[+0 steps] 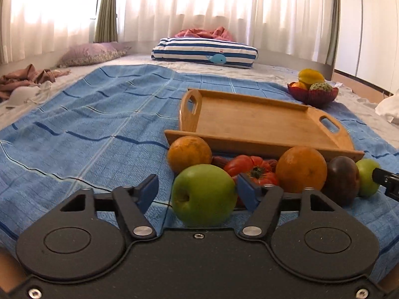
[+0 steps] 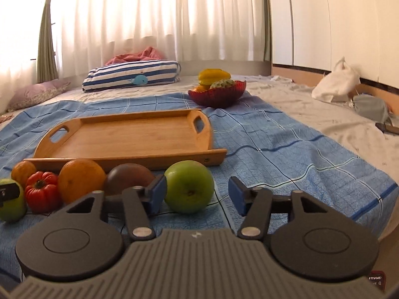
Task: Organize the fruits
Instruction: 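Grasp the large green apple with the left gripper while the right gripper grasps the small green apple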
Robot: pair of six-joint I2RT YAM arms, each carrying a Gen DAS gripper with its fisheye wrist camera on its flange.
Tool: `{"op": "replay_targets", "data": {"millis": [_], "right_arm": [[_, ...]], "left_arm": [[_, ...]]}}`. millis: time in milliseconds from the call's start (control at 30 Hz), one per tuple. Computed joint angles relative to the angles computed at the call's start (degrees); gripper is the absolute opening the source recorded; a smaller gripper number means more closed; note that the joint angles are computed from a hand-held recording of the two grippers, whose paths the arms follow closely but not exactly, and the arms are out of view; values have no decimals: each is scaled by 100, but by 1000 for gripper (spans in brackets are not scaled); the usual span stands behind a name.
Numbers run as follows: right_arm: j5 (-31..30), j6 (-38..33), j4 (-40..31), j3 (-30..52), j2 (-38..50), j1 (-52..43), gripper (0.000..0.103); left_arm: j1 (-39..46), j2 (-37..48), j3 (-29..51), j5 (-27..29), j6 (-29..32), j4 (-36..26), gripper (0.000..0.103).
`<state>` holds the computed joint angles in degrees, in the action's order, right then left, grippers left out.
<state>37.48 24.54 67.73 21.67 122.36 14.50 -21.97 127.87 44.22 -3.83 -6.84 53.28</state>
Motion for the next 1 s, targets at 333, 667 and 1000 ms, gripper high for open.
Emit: {"op": "replay_targets", "data": {"millis": [333, 667, 1000], "right_arm": [[-722, 138, -117, 267, 196, -408, 59], [-1103, 64, -22, 469, 350, -657, 62], [-2035, 166, -66, 708, 439, -1199, 70]], "left_arm": [[43, 157, 206, 222, -267, -284, 61], [177, 198, 346, 474, -545, -459, 62], [196, 146, 323, 517, -886, -492, 58]]}}
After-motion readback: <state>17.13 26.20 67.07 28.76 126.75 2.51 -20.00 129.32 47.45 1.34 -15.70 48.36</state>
